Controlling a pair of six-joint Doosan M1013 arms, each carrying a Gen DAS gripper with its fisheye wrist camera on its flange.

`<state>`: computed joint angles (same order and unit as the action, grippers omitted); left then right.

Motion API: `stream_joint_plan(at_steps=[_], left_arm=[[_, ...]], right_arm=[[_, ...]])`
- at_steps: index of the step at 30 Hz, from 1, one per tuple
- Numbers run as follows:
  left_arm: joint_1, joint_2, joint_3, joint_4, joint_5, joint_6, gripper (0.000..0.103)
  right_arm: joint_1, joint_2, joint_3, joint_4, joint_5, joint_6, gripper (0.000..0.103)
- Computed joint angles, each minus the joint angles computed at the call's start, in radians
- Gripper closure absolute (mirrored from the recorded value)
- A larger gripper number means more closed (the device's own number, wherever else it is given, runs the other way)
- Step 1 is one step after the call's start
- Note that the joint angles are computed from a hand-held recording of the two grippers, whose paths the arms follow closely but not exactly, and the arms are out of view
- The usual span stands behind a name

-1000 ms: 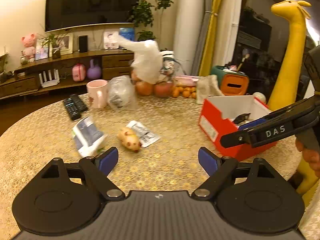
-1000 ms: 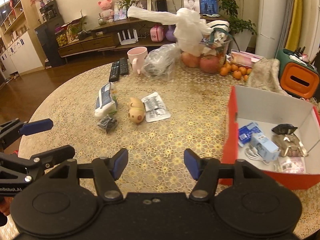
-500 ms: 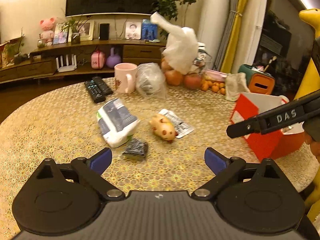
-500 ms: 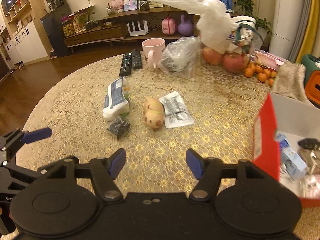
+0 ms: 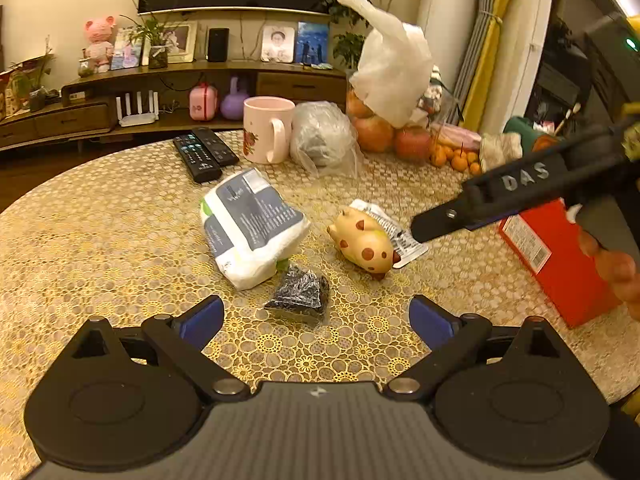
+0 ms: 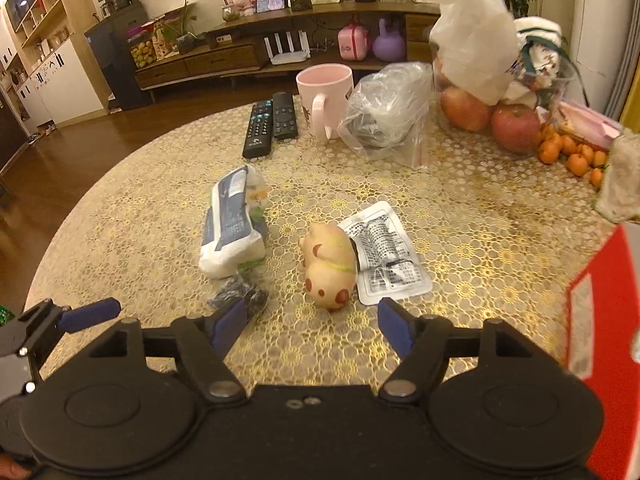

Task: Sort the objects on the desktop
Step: 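Grasp the small dark mesh bag with the left gripper while the right gripper grasps the tan pig toy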

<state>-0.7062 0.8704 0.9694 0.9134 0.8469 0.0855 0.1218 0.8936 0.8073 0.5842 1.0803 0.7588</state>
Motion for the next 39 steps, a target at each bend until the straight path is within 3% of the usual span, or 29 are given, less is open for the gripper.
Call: stream_joint_plan(at_steps=[15,25,32,37,39], left_arm=[[0.039,0.074,-0.083,-0.054,-0.012,0.09,0.004],[0.051,0.101,-0.113,-0.083,-0.026,0.123,0.006],[0.054,0.112,-0.129,-0.094,-0.016,0.13,0.036],[0.055,0.117,-0.141,-0.099,0.007,0.134,0.055],[0.055,0.119,-0.143,-0.102,0.009,0.135,0.056]], right_arm=[[0.031,0.155,-0.22,-0.065,0.101,0.123,0.031],[0.041,0.194,-0.273,-0.075,0.13,0.133,0.032],[0.047,0.198,-0.274,-0.088,0.114,0.129,0.035],[0.049,0.189,-0.259,-0.101,0.091,0.115,0.048],[0.048,0.19,-0.263,-0.102,0.095,0.12,0.053]])
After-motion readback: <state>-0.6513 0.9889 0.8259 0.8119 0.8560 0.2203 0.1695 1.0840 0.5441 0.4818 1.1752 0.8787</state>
